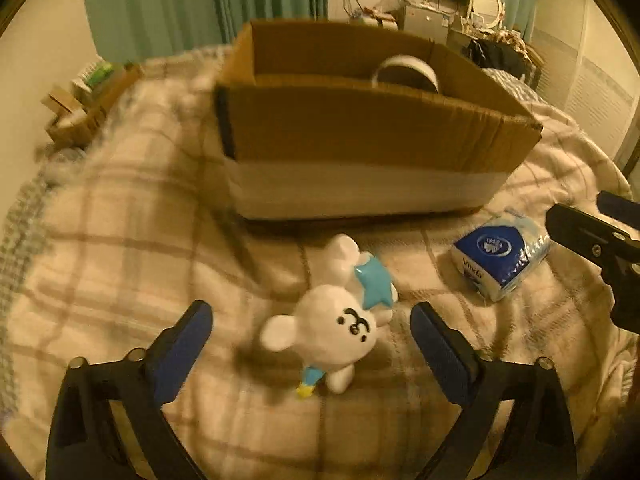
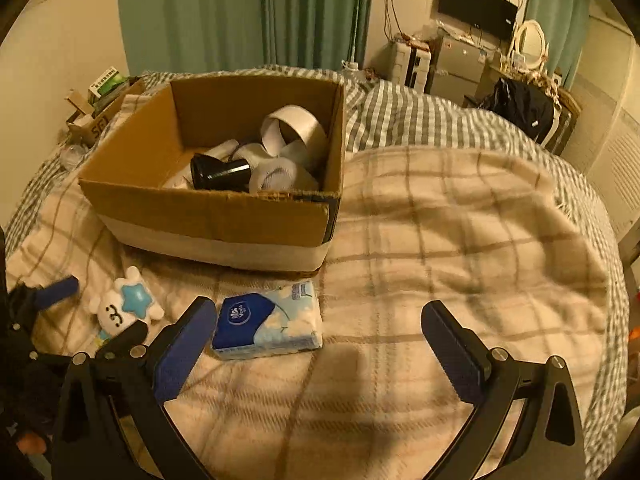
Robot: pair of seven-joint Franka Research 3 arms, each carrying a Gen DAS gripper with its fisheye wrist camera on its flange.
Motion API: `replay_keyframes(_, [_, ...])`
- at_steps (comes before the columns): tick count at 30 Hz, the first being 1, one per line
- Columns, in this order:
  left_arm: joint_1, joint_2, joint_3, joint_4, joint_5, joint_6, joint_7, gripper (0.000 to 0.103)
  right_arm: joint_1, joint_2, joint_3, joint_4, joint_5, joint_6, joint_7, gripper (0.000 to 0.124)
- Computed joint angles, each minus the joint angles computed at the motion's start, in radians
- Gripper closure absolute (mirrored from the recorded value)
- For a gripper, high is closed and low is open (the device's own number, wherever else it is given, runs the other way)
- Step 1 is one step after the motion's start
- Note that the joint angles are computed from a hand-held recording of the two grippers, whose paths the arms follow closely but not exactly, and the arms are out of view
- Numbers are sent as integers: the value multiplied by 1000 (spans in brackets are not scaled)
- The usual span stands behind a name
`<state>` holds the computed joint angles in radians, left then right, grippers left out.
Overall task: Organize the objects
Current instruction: 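Grasp the blue tissue pack with the right tool while the left tool grasps the white bear figurine, then carry the tissue pack and bear figurine into the box and open both tools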
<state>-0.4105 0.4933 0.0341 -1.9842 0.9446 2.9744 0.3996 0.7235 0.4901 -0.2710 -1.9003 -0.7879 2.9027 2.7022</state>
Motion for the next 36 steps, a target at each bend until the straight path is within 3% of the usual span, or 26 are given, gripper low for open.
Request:
replay_keyframes(2, [44,23,-46,8,-61,8,71,35,-27,21,26,16,42,3,-33,21])
replay_keyframes(3, [68,33,-69,9,-95,22,112,40,-30,32,29,23,61,4,-43,21])
replay_keyframes(6, [21,30,-13,-5,-106,61,100,40,-23,63,22,49,107,3,-67,21])
replay_keyframes(9, [-106,-16,128,-37,21,58,-45,40,-19,99,29,84,154,-8,-127,21])
replay_keyframes(10, [-110,-33,138,-49,56,61,-80,40,-17,113,34,99,169,-20,-155,21])
replay_keyframes(18, [-22,-54,66,-56,146,24,-162,40,-13,178,65,178,276,-123,-316,21])
replay_keyframes(20, [5,-51,34,-57,141,14,-147,40,-5,178,58,174,281,-119,-326,25])
replay_keyframes(23, [13,-56,20,-51,166,10,-152,40,3,178,55,173,291,-133,-342,41])
replay_keyframes(24, [15,-60,13,-52,173,5,-151,40,18,173,40,166,277,-128,-333,50])
replay_keyframes(30, [13,-124,-10,-100,264,-19,-230,40,120,125,-52,114,124,-123,-203,51])
replay_keyframes(33, [53,-178,-54,-155,254,-30,-223,40,173,82,-99,77,-4,-104,-75,51])
replay_keyframes(36, [74,-250,-81,-216,280,-51,-257,40,185,15,-96,28,-86,-96,2,51])
